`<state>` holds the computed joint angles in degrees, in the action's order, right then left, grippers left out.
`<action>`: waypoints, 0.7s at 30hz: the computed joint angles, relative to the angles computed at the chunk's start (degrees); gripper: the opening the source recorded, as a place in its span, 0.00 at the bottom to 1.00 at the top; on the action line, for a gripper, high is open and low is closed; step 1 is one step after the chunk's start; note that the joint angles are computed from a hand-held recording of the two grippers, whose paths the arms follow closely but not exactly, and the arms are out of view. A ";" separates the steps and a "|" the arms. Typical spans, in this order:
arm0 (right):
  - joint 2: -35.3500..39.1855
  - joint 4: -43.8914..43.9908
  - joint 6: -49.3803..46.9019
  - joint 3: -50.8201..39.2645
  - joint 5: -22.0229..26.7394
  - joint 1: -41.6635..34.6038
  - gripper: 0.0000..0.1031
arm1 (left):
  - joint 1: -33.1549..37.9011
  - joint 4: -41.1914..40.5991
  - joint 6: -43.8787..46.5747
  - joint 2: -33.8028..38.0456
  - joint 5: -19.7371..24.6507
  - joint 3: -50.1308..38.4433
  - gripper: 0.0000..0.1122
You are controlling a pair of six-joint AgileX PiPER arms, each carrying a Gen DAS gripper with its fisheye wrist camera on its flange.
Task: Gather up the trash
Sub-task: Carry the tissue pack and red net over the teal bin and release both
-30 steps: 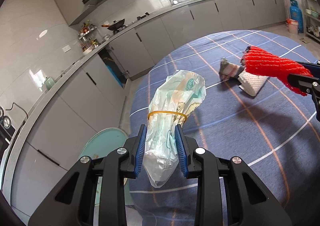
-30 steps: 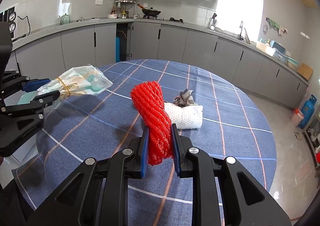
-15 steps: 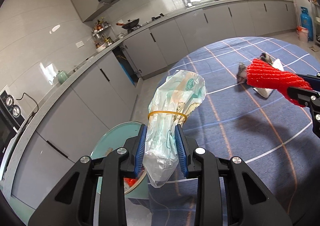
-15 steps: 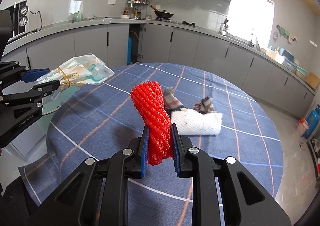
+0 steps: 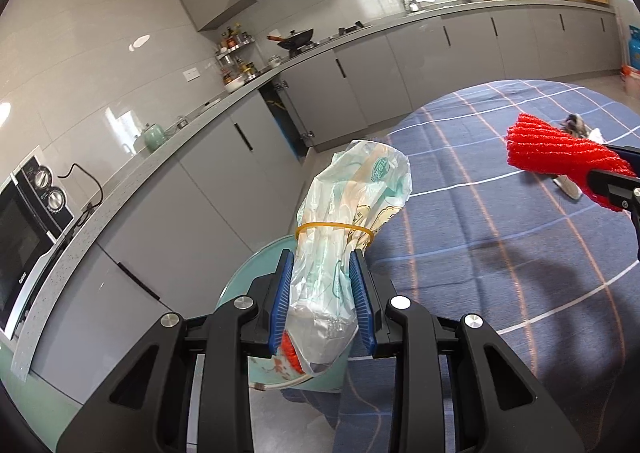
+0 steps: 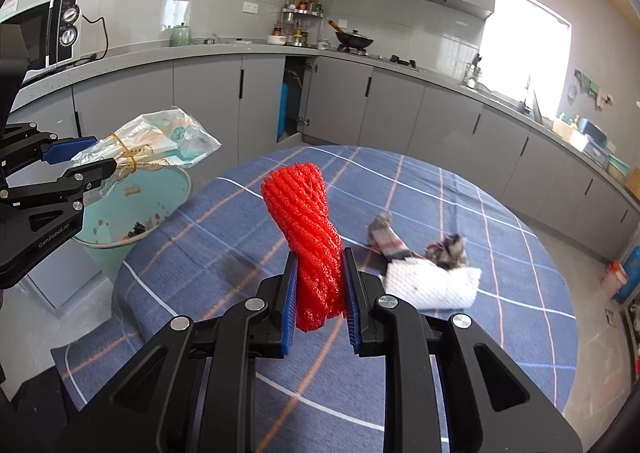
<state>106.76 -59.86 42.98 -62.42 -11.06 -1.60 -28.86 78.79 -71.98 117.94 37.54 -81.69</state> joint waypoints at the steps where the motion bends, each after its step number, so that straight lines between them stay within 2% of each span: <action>1: 0.06 -0.38 0.41 -0.29 0.07 0.30 0.21 | 0.20 0.35 -0.38 -0.11 0.34 0.14 0.26; 17: 3.63 -23.39 23.21 -9.82 2.30 6.88 0.21 | 5.78 1.91 -2.55 -0.71 2.65 1.02 0.26; 21: 4.91 -33.76 33.45 -12.82 2.86 8.59 0.21 | 7.27 2.15 -2.92 -0.68 3.39 0.93 0.26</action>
